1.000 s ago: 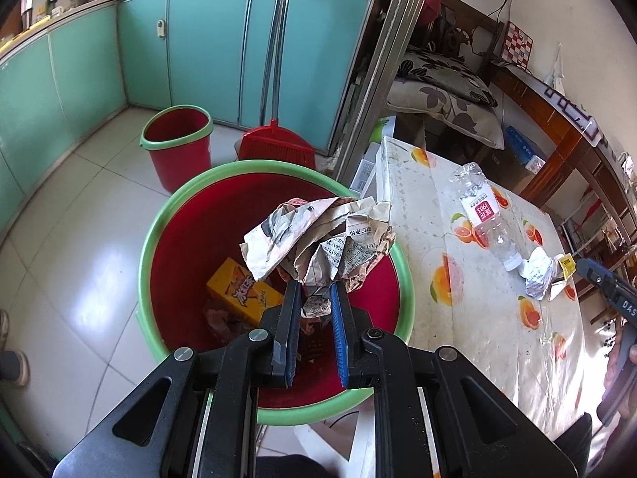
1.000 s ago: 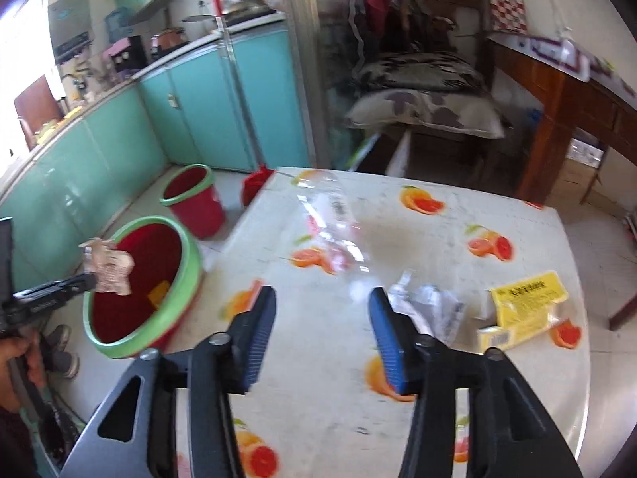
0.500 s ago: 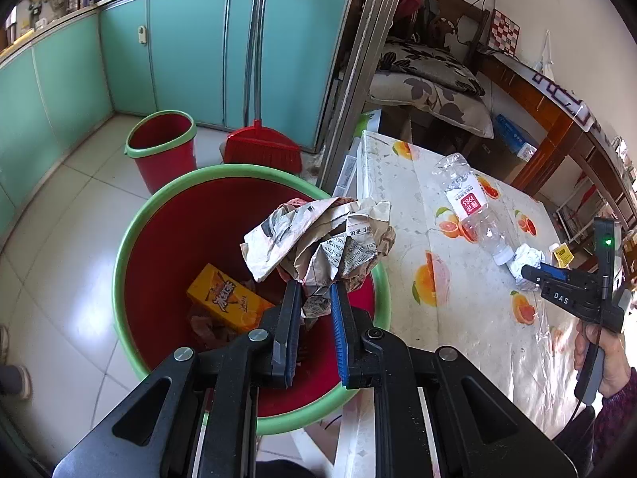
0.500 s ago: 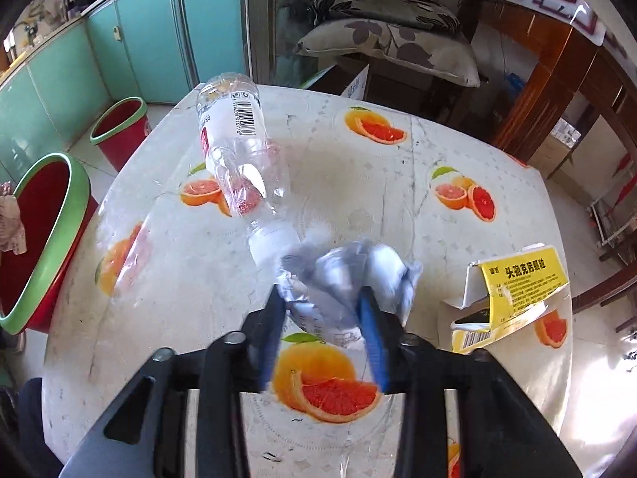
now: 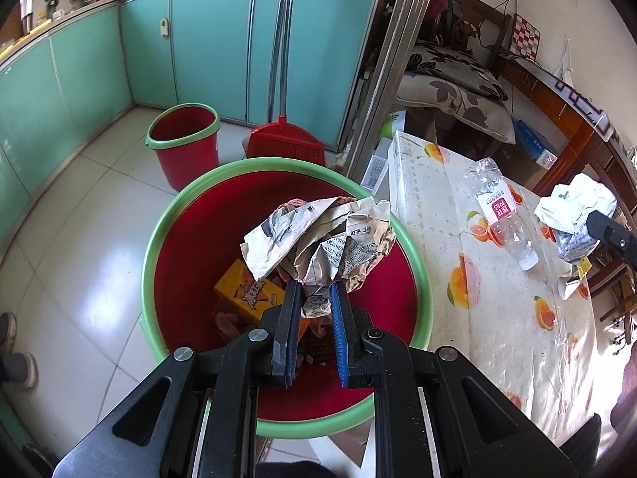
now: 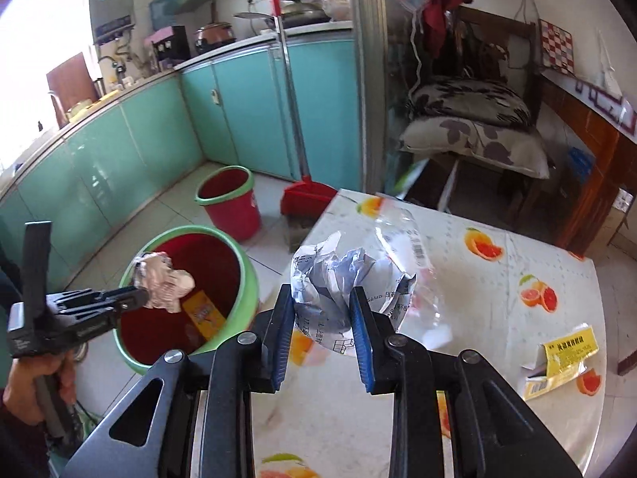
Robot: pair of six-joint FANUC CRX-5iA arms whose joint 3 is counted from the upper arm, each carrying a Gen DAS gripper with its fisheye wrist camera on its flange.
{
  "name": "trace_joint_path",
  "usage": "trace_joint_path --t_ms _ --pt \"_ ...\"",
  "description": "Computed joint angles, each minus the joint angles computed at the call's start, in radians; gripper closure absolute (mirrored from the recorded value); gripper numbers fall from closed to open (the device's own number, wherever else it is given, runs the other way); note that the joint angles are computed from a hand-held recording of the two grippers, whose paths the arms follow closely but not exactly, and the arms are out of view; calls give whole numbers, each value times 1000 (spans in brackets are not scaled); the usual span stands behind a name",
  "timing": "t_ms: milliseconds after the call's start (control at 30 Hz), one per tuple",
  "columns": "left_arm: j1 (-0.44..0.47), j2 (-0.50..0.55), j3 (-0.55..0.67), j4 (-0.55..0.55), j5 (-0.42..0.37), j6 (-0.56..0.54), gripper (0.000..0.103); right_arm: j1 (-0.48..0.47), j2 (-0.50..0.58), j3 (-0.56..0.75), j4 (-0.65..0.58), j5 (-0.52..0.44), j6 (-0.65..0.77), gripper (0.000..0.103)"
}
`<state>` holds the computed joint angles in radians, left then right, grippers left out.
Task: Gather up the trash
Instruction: 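Bring the foil over the bin with the right gripper and open both grippers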
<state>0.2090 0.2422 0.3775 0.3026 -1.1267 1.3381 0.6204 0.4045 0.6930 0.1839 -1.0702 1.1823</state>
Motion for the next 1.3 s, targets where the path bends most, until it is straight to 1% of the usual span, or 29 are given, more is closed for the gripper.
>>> trace_joint_path --t_ms 200,433,633,800,1000,1133,1167,1200,1233,1267,1300 --pt "16 2 -4 3 8 3 88 41 78 127 -53 -23 78 78" --pt "36 10 -10 -11 7 31 88 48 180 259 -155 -82 131 78" --pt "50 16 -15 -17 0 43 89 55 227 301 -188 -103 172 78" --pt "52 27 -9 -16 -3 51 88 61 269 349 -186 -135 198 78" --pt "51 35 -3 -22 -5 58 89 53 288 372 -206 -145 207 77" --pt "50 41 3 -25 -9 62 88 54 286 367 -203 -138 214 77" --pt "51 45 9 -25 -15 62 87 57 279 355 -205 -128 212 75" --pt "50 46 12 -32 -17 70 85 56 279 357 -206 -129 211 70" --pt "46 44 14 -46 -13 87 79 57 279 356 -204 -125 210 66" --pt "44 40 14 -58 -7 102 76 59 272 340 -197 -111 207 63" --pt "44 34 10 -63 0 110 66 61 268 331 -190 -102 205 58"
